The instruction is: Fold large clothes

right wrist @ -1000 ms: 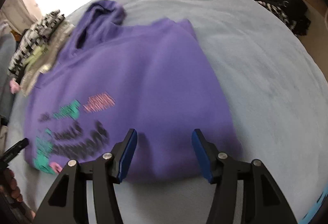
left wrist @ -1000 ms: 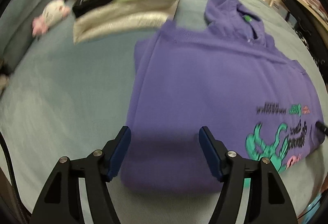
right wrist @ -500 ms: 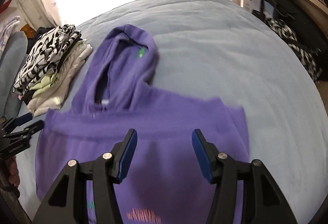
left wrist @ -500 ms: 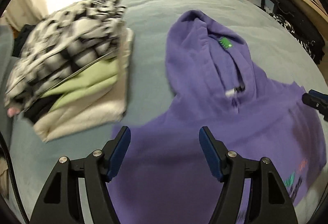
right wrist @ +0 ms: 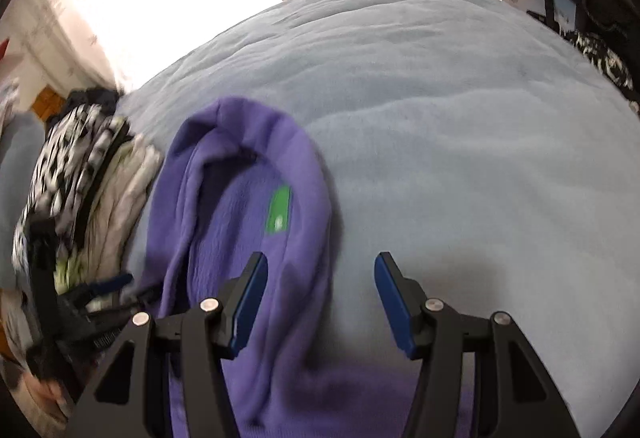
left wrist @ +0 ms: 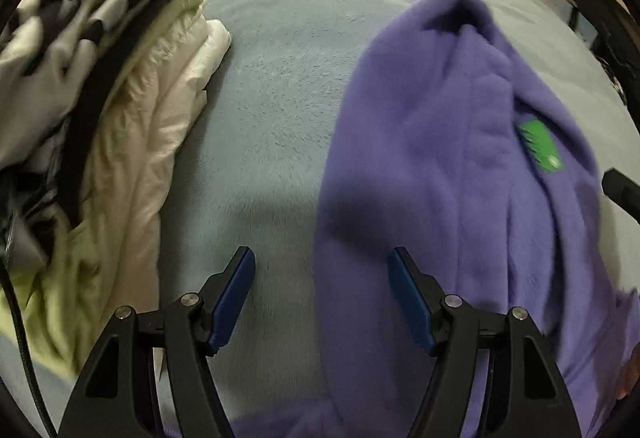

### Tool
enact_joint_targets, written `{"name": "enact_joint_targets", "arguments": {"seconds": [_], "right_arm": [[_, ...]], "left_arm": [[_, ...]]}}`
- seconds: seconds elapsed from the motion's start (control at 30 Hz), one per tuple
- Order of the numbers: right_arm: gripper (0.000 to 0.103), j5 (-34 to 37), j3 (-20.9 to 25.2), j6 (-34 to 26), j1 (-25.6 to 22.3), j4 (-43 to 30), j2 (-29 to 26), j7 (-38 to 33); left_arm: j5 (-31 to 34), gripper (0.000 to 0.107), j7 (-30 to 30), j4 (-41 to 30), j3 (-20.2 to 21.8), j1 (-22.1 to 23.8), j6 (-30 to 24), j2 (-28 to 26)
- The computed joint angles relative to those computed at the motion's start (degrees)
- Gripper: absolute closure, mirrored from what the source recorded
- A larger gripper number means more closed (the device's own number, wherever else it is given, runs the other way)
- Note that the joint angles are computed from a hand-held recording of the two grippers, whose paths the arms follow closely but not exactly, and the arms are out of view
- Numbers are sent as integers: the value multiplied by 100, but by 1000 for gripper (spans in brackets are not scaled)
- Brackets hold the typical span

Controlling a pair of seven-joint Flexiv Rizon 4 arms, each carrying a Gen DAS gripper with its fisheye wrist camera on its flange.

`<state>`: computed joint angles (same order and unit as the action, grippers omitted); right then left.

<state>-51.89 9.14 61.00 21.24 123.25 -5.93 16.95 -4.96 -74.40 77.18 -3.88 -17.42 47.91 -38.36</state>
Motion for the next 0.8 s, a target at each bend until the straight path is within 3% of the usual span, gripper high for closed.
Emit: {"name": "enact_joint_targets", "arguments": {"seconds": [0.17, 0.3, 0.33, 0.37, 0.4, 0.43, 0.53, 0.6, 0.7, 0.8], "right_arm": [[47, 82, -203, 158, -93, -244, -411, -132], [48, 205, -365, 442, -105, -335, -632, -146], [53, 104, -433, 574, -100, -335, -664, -71], [67, 88, -460, 675, -101, -353, -692, -90], [77, 130, -468, 743, -104, -393, -729, -175], [91, 305, -403, 577, -67, -488, -745, -429], [94, 114, -397, 119, 136, -599, -635, -591], [95, -341, -391, 79, 214, -506, -399, -296], [95, -1136, -288, 218, 151, -284, 29, 302], [95, -1969, 22, 315, 37, -42, 623, 784]], "left_arm": [[331, 12, -302, -92, 210, -207, 511, -196], [346, 11, -425, -178, 191, -232, 515, -296], [309, 14, -406, -222, 154, -209, 483, -327], [132, 40, -174, -132, -69, -68, 505, -301], [-237, 86, 313, -11, -302, 55, 485, -261], [-234, 100, 493, 106, -349, 43, 612, -190], [566, 101, 184, 349, 171, -464, 1278, 31], [707, 102, 88, 621, 234, -538, 1633, 227], [367, 102, 248, 1371, -94, -175, 2235, 771], [-516, 102, 996, 2400, -832, 609, 2866, 1477]]}}
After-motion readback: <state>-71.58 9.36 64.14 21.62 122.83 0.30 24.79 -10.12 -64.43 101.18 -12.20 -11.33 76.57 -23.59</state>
